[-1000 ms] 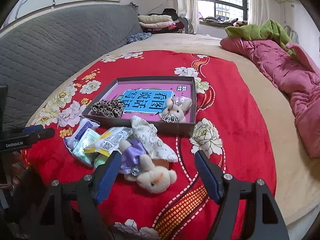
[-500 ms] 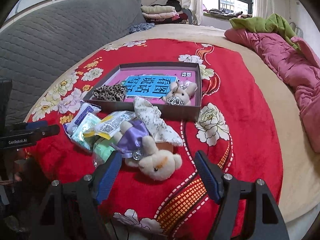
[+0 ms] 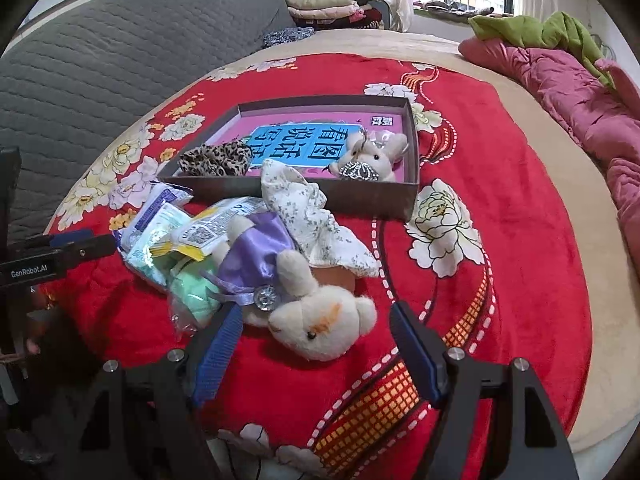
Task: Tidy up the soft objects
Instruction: 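Grasp the white snack packet with the left tool while the right tool grasps the purple-bowed white bunny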
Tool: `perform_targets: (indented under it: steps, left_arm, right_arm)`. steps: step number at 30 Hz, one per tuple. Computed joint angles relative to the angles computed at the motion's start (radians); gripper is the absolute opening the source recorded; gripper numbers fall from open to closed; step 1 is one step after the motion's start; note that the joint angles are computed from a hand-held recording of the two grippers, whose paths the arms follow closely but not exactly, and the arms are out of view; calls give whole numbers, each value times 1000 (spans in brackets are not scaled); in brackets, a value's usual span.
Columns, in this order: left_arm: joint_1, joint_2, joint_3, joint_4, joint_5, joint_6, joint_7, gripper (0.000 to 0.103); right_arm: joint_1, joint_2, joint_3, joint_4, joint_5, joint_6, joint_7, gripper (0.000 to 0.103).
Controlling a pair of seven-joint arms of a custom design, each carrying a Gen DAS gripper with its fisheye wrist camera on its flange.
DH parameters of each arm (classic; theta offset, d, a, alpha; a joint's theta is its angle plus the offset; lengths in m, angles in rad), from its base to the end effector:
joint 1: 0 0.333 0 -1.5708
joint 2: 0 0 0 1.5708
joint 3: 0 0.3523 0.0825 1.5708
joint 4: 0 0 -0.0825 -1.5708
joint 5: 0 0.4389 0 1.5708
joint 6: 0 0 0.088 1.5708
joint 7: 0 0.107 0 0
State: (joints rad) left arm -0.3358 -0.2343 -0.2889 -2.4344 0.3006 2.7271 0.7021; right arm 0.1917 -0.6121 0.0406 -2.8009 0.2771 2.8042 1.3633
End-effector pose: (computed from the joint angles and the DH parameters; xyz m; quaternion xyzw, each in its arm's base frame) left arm 0.4229 -0.3231 0.4476 -0.6756 0.6826 -0.2435 0.1354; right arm 0.3954 0.0798 0.4437 -0.7383 0.5992 -0.1596 0.2652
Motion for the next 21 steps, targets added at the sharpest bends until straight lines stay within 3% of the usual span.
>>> perform_targets:
  steps: [11,17,21]
  left_arm:
    - [20,68,11,38,17,12,-6,78]
    - [25,114,14,64,22,12,4,78]
    - [28,139,14,80,41,22,1,73]
  right_arm:
    - [32,104,-21,30,0,48,-79,75]
    - [58,136,-35,45,34,33,-134,75]
    - [61,119,-35,37,56,11,-148,63]
